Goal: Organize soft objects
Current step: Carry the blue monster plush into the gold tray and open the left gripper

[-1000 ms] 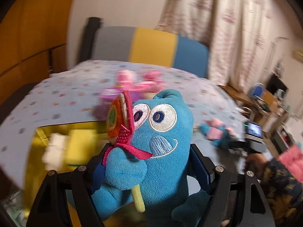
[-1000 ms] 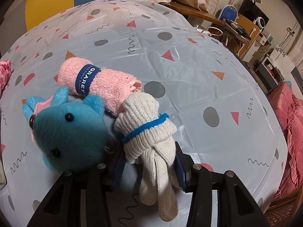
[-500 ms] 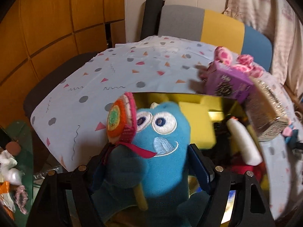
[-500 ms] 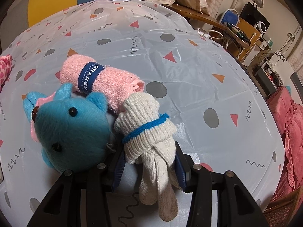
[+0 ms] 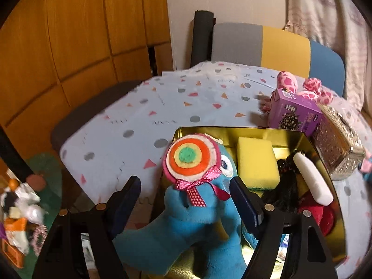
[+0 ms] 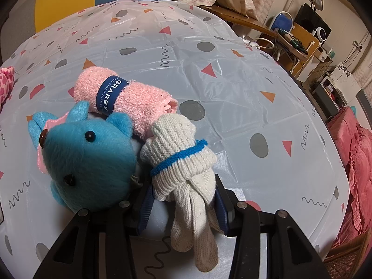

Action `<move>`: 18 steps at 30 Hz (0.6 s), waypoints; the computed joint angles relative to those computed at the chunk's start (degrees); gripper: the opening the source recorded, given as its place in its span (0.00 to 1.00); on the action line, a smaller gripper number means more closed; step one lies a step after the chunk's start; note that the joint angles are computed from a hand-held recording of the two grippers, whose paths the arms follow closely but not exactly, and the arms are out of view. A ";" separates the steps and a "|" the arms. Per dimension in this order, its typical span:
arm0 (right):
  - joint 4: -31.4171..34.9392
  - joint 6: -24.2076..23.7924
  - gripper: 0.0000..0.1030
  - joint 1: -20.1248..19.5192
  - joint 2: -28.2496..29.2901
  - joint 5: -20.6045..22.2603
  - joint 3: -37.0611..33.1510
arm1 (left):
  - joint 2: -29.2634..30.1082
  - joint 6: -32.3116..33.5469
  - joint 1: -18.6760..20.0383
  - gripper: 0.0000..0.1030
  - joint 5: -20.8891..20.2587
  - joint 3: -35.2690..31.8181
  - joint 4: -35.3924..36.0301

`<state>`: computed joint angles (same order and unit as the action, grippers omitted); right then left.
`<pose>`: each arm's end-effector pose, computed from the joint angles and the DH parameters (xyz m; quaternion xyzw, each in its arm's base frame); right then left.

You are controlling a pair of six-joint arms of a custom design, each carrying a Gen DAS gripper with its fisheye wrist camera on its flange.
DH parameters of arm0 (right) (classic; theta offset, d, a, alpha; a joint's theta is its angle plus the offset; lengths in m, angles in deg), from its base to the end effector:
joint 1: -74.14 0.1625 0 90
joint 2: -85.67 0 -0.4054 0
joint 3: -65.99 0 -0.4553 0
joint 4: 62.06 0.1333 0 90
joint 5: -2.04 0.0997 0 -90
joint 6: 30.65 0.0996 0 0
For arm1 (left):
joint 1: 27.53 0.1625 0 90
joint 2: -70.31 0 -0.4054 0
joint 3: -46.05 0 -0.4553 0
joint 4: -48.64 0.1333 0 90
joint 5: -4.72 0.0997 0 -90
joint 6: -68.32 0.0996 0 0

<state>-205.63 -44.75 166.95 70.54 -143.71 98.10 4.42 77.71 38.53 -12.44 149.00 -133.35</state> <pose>0.0970 -0.9366 0.1498 -0.0218 -0.8517 0.2325 0.4691 -0.0388 -0.6505 0.3229 -0.0576 0.7625 -0.4348 0.4755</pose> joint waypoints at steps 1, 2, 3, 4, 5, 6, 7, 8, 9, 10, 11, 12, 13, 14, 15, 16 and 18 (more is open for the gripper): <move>0.05 0.05 0.45 0.00 -0.05 0.02 0.06 | 0.37 -0.66 0.04 0.74 0.80 -0.07 1.42; 0.23 0.21 0.45 0.00 -0.12 0.08 0.12 | 0.00 -3.71 0.25 0.71 0.93 0.06 4.90; 0.40 0.32 0.45 0.00 -0.19 0.13 0.18 | -0.73 -8.91 0.62 0.70 0.81 0.31 10.32; 0.60 0.47 0.44 -0.03 -0.32 0.25 0.27 | -1.46 -13.18 0.89 0.70 0.44 0.60 14.60; 0.87 0.70 0.44 -0.05 -0.48 0.47 0.42 | -1.69 -15.34 0.92 0.70 0.31 0.72 16.48; 0.99 0.74 0.44 -0.06 -0.58 0.58 0.53 | -1.70 -16.28 0.84 0.70 0.31 0.96 16.38; 0.94 0.66 0.43 -0.07 -0.63 0.57 0.64 | -1.29 -15.90 0.70 0.70 0.58 0.95 15.20; 0.89 0.62 0.43 -0.04 -0.67 0.52 0.74 | -0.97 -14.85 0.37 0.71 0.96 1.10 13.06; 0.97 0.68 0.43 -0.04 -0.70 0.56 0.77 | -0.82 -14.55 0.06 0.72 1.21 1.29 11.98; 0.95 0.83 0.43 -0.01 -0.87 0.62 1.06 | -0.73 -14.01 -0.32 0.72 1.31 1.45 10.49; 1.03 0.95 0.42 -0.01 -1.01 0.72 1.24 | -0.58 -13.33 -0.66 0.75 1.29 1.56 9.16; 1.07 1.10 0.42 0.00 -1.21 0.82 1.51 | -0.38 -11.97 -1.11 0.76 1.21 1.68 7.12; 1.22 1.25 0.41 -0.02 -1.24 0.90 1.49 | -0.20 -10.95 -1.45 0.77 1.24 1.74 5.70; 1.36 1.63 0.40 0.00 -1.42 0.96 1.71 | 0.00 -9.68 -1.86 0.77 1.18 1.80 3.90; 1.50 2.15 0.39 0.03 -1.65 0.98 2.02 | 0.09 -8.52 -2.22 0.78 0.95 1.90 2.46; 1.58 2.49 0.39 0.04 -1.78 0.97 2.19 | 0.17 -7.63 -2.47 0.78 0.76 1.83 1.56; 1.60 3.28 0.38 0.08 -2.25 0.86 2.89 | 0.39 -5.99 -2.98 0.79 0.60 1.92 -0.59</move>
